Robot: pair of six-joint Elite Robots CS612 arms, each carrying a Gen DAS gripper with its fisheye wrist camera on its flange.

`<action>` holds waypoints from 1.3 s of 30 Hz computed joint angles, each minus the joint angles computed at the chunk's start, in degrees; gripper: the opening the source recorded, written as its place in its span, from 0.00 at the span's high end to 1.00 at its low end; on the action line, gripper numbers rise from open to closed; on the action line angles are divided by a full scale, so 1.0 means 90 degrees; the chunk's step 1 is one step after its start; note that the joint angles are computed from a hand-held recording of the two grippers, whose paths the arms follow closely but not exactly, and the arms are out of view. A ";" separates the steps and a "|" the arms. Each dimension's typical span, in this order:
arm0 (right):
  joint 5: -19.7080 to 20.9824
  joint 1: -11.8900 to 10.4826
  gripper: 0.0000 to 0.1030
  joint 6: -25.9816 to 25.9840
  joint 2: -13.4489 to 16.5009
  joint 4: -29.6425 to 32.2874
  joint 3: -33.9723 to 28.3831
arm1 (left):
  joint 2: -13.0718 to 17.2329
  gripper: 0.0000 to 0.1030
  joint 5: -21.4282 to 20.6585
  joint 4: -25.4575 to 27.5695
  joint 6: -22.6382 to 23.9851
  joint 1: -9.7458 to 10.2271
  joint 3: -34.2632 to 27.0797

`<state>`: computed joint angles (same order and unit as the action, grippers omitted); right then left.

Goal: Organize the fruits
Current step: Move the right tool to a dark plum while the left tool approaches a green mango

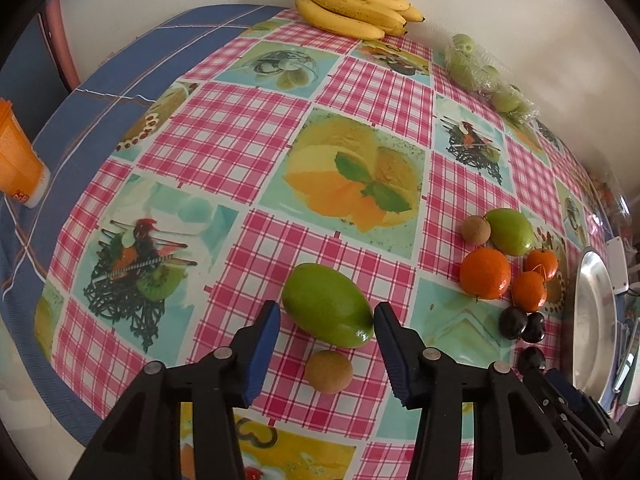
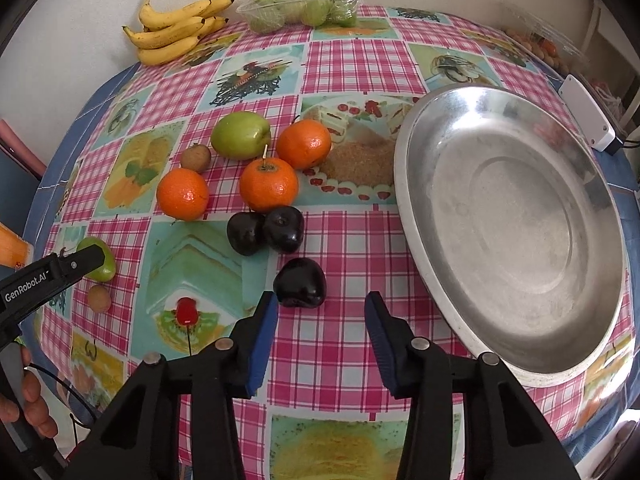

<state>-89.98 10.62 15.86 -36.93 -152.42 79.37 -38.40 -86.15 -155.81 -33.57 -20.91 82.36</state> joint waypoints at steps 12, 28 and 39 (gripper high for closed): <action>0.0252 -0.0018 0.76 -0.0064 0.0003 -0.0069 -0.0004 | -0.0022 0.61 0.0013 -0.0156 0.0078 -0.0013 0.0040; 0.0402 -0.0062 0.75 -0.0019 -0.0019 -0.0084 0.0023 | 0.0107 0.50 -0.0075 -0.0116 0.0035 0.0015 -0.0123; 0.0402 -0.0061 0.64 -0.0051 0.0060 0.0041 -0.0119 | 0.0220 0.54 -0.0022 0.0141 0.0057 0.0045 -0.0283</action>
